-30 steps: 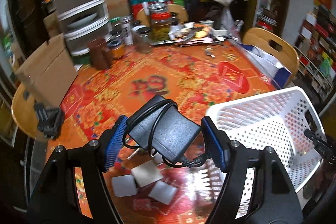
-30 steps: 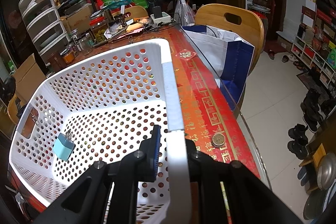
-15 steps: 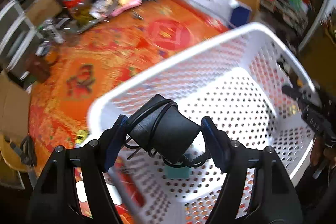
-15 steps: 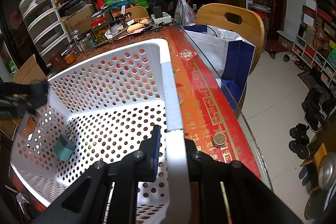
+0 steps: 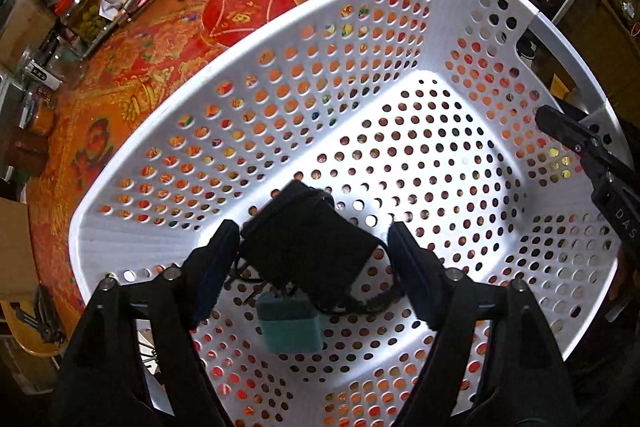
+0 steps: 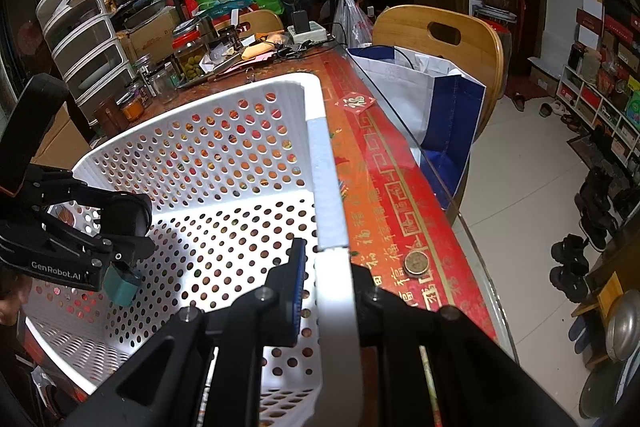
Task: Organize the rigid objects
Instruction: 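Carry the black adapter into the basket with the left tool and release, then grasp the pink patterned plug charger with the left tool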
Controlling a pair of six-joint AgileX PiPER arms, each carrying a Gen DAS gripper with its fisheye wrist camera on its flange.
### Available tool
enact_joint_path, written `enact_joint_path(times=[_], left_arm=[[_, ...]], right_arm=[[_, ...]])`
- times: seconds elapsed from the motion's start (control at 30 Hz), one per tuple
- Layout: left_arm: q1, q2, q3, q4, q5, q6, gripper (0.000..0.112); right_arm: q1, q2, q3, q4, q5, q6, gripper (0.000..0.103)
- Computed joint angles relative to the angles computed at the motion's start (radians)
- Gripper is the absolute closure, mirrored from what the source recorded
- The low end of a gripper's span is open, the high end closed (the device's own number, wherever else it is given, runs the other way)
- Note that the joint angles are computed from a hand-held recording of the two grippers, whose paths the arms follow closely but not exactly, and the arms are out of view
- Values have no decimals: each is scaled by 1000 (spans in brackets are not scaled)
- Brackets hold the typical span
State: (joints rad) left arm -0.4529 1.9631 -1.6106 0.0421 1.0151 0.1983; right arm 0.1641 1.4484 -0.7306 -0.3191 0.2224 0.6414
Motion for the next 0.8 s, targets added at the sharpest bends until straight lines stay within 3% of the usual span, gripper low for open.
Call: enact_joint_path(times=[0.1,0.23,0.37,0.47,0.53,0.6,0.7,0.8], left_arm=[[8,-28,21,1,-35,-7,19],[33,-83,51,-41,-61,17,19],[99,-241,198,-98,-167,60,19],[251,-408,349,-260,-226,210,19],[397,-515,455,-379,-254,342,10],[545,-594,557,-478,-286,479,9],[722,-631,694,-479,-395,553,9],[871,-570,770,-595,-423,722,9]], right_arm=[[-3,0,1,9,2,-10,91],[-4,-6,6,15,8,-16,91],[-2,-14,10,7,19,-9,91],[1,-12,0,1,32,-3,91],[3,-10,-7,-3,40,1,91],[4,-9,-12,-12,47,8,91],[7,-8,-15,-19,53,16,91],[7,-8,-15,-19,53,16,91]])
